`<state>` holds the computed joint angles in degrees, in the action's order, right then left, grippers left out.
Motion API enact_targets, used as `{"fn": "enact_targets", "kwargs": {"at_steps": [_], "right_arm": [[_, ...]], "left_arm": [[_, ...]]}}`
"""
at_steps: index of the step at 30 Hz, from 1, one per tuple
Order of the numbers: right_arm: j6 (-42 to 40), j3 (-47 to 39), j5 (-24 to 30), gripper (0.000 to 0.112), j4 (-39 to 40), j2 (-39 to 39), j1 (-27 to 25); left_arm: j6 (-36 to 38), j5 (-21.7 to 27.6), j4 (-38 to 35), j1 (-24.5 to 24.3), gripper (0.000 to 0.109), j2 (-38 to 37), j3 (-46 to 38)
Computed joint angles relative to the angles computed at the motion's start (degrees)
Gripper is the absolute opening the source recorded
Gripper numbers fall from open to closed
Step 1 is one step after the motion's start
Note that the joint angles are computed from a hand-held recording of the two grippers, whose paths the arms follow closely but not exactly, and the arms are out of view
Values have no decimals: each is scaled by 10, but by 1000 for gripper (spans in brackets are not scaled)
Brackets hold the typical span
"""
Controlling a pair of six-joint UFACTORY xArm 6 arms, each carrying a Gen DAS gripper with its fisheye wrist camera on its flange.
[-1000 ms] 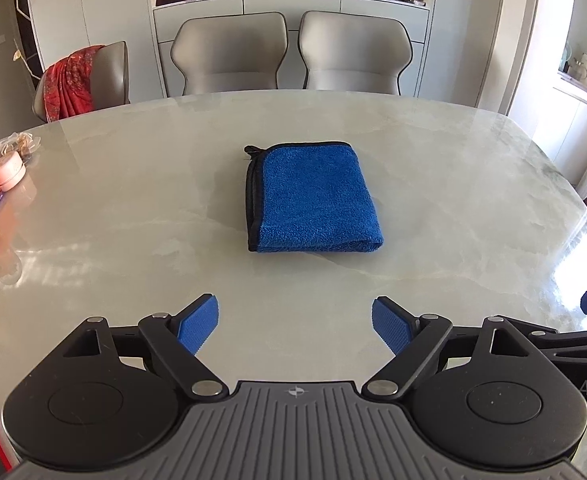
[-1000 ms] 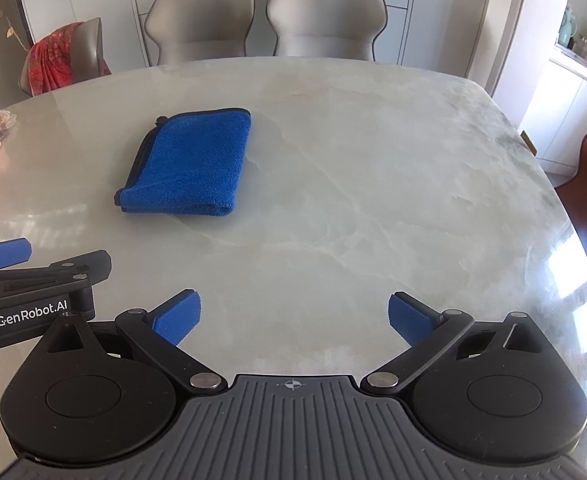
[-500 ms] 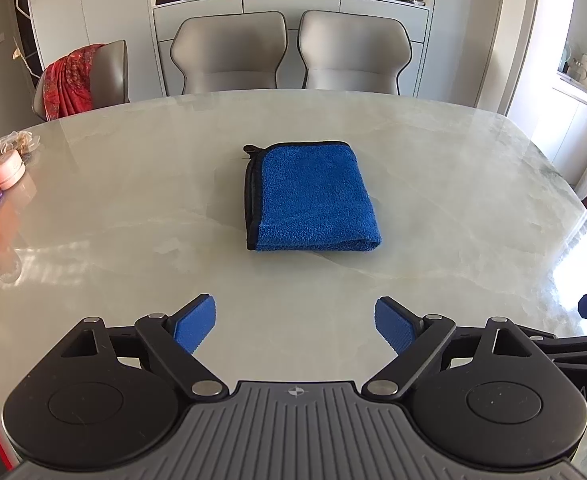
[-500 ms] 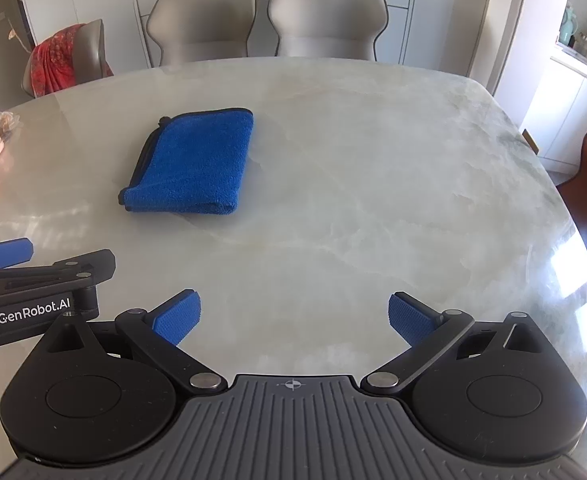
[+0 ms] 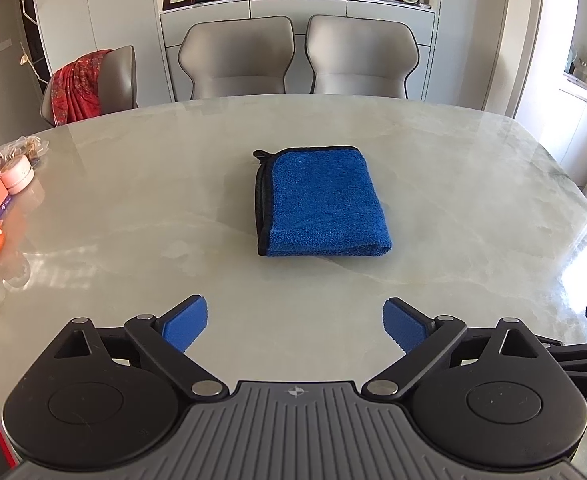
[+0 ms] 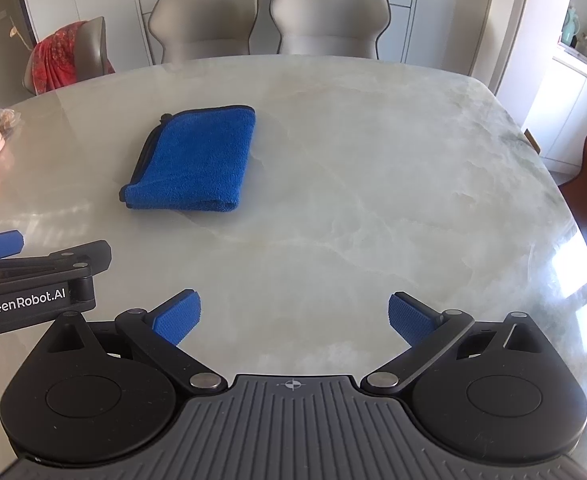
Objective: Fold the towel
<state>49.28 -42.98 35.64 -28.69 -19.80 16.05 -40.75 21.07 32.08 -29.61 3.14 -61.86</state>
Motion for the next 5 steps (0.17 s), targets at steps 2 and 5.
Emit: {"fn": "enact_targets", "kwargs": {"at_steps": [2,5], "right_arm": [[0,0,-1,102,-1,1,0],[1,1,-2,102,-1,0,0]], "left_arm": [[-23,-8,26,1,98,-3,5],[-32,-12,38,2,98,-5,7]]}}
